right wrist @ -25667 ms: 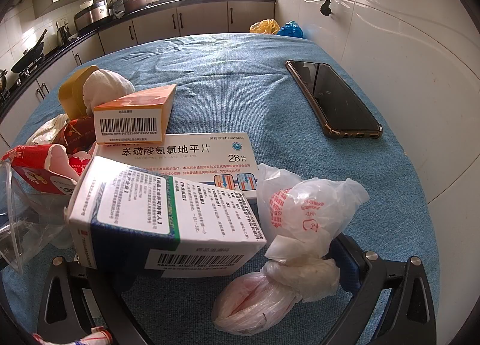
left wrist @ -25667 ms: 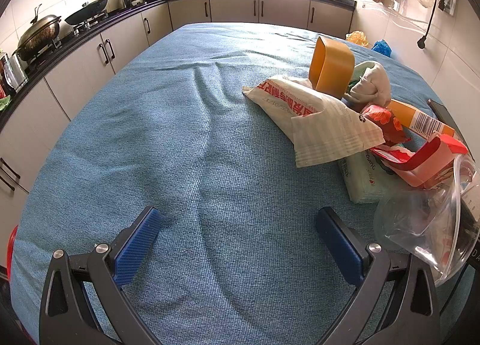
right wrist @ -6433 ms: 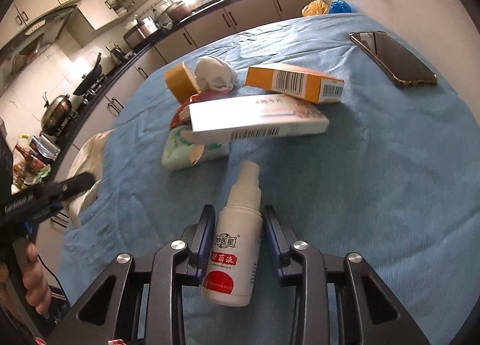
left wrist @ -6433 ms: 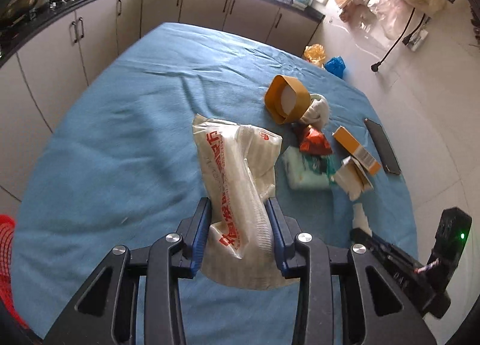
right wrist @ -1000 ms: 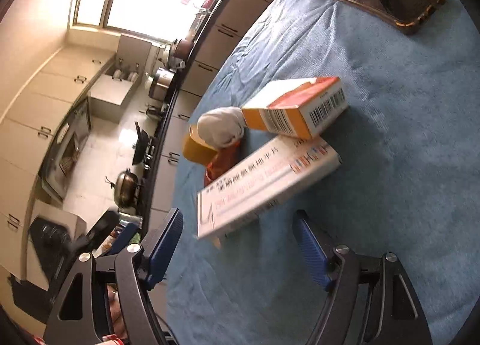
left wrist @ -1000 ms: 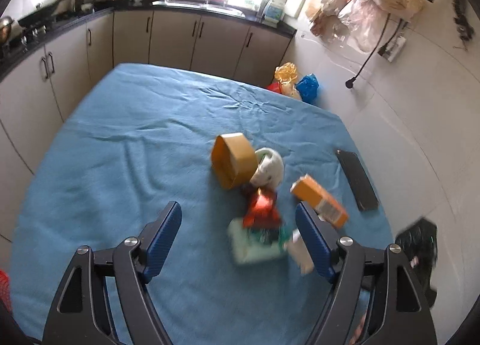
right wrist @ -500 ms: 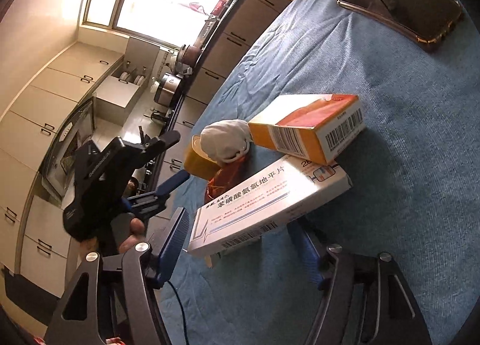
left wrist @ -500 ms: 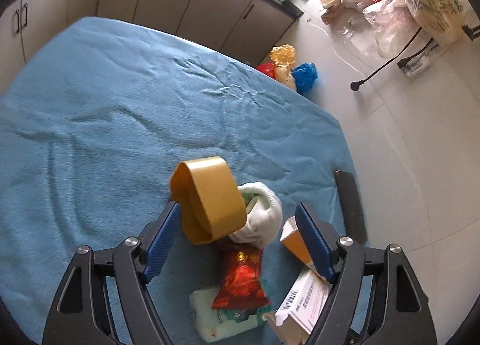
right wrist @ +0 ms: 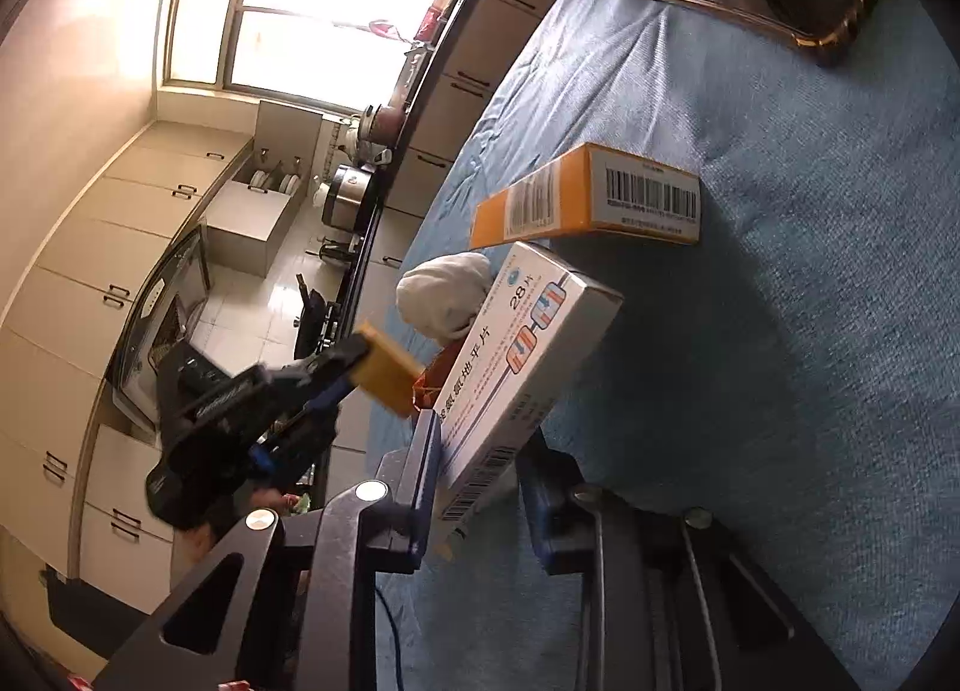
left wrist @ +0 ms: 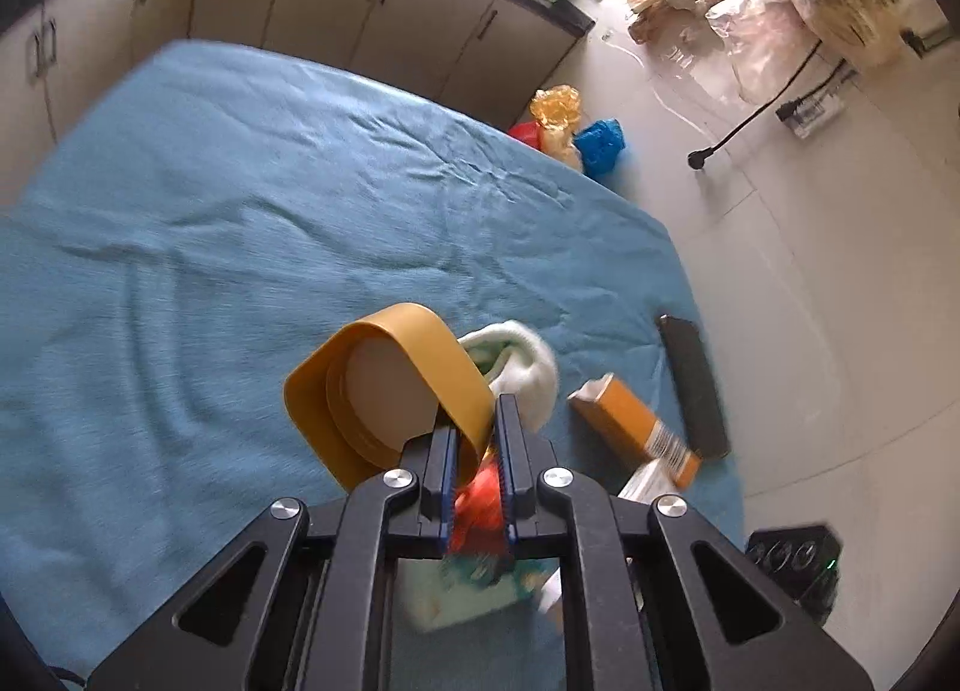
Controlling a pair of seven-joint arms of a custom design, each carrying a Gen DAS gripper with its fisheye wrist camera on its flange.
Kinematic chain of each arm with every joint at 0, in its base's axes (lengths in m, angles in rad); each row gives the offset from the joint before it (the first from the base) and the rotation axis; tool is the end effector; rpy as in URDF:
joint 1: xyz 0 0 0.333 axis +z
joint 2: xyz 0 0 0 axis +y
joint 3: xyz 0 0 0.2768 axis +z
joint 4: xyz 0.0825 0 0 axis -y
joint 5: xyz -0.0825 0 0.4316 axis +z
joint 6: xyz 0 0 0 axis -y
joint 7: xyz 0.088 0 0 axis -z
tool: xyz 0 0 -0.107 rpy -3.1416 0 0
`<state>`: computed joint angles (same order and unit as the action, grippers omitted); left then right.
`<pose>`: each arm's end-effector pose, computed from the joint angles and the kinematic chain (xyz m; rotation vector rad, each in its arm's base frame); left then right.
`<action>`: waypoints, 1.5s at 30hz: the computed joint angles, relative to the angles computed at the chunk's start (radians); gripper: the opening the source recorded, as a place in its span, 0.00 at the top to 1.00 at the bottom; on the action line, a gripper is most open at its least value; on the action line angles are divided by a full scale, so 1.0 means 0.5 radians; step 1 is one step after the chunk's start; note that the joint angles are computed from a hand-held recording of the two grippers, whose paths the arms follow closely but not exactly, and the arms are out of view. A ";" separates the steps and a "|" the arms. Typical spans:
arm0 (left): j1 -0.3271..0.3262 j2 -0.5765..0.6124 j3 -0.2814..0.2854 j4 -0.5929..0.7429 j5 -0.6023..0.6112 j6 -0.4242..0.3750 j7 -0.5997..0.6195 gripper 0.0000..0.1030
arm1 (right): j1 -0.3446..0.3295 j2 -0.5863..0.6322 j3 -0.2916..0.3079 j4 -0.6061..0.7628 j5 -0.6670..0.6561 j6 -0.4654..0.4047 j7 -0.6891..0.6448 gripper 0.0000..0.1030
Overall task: Collect trash
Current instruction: 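Grasp the yellow tape roll with the left tool while the right grasps the white medicine box, then carry the tape roll and medicine box with both tools over the red basket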
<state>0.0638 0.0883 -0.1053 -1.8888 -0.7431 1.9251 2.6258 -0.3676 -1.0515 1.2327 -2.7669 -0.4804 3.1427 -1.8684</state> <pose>0.6228 -0.0721 0.4129 1.0226 -2.5522 0.9409 0.3326 0.3202 0.3411 -0.2779 1.9192 -0.1754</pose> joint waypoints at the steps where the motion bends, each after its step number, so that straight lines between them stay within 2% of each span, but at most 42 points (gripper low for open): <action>1: 0.012 -0.070 0.012 -0.068 0.003 0.043 0.054 0.89 | 0.003 0.004 -0.002 0.003 -0.002 -0.005 -0.007 0.73; 5: 0.056 -0.238 0.082 -0.221 -0.008 0.087 0.243 0.89 | 0.064 0.071 -0.060 0.024 -0.041 -0.101 -0.070 0.73; 12: 0.156 -0.457 0.239 -0.409 -0.065 0.149 0.521 0.89 | 0.213 0.335 -0.266 0.174 -0.242 -0.454 -0.287 0.74; 13: 0.169 -0.469 0.257 -0.416 -0.070 0.144 0.548 0.89 | 0.232 0.361 -0.289 0.195 -0.266 -0.497 -0.306 0.75; 14: 0.188 -0.484 0.282 -0.422 -0.081 0.127 0.584 0.89 | 0.259 0.390 -0.315 0.217 -0.289 -0.548 -0.332 0.83; 16: 0.226 -0.506 0.327 -0.425 -0.118 0.087 0.650 0.89 | 0.327 0.468 -0.380 0.263 -0.326 -0.655 -0.407 0.85; 23: 0.346 -0.563 0.429 -0.469 -0.212 0.020 0.833 0.89 | 0.505 0.706 -0.519 0.431 -0.436 -0.963 -0.594 0.86; 27: 0.414 -0.557 0.472 -0.457 -0.227 -0.046 0.884 0.89 | 0.569 0.835 -0.571 0.529 -0.505 -1.070 -0.627 0.86; 30: 0.466 -0.508 0.490 -0.408 -0.235 -0.084 0.862 0.89 | 0.606 0.918 -0.568 0.606 -0.588 -1.157 -0.627 0.86; 38: 0.618 -0.340 0.505 -0.257 -0.257 -0.085 0.765 0.89 | 0.572 1.279 -0.531 0.910 -0.995 -1.215 -0.605 0.86; 41: 0.672 -0.269 0.501 -0.202 -0.266 -0.028 0.749 0.89 | 0.531 1.491 -0.490 1.064 -1.198 -1.249 -0.600 0.86; 45: 0.721 -0.205 0.480 -0.180 -0.284 0.196 0.746 0.89 | 0.509 1.810 -0.454 1.265 -1.486 -1.304 -0.577 0.86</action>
<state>0.4245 -0.0139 0.1346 -1.9789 -0.8851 2.0229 2.9989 -0.1131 -0.1464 1.0055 -2.1344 -1.2232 2.4908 -2.1567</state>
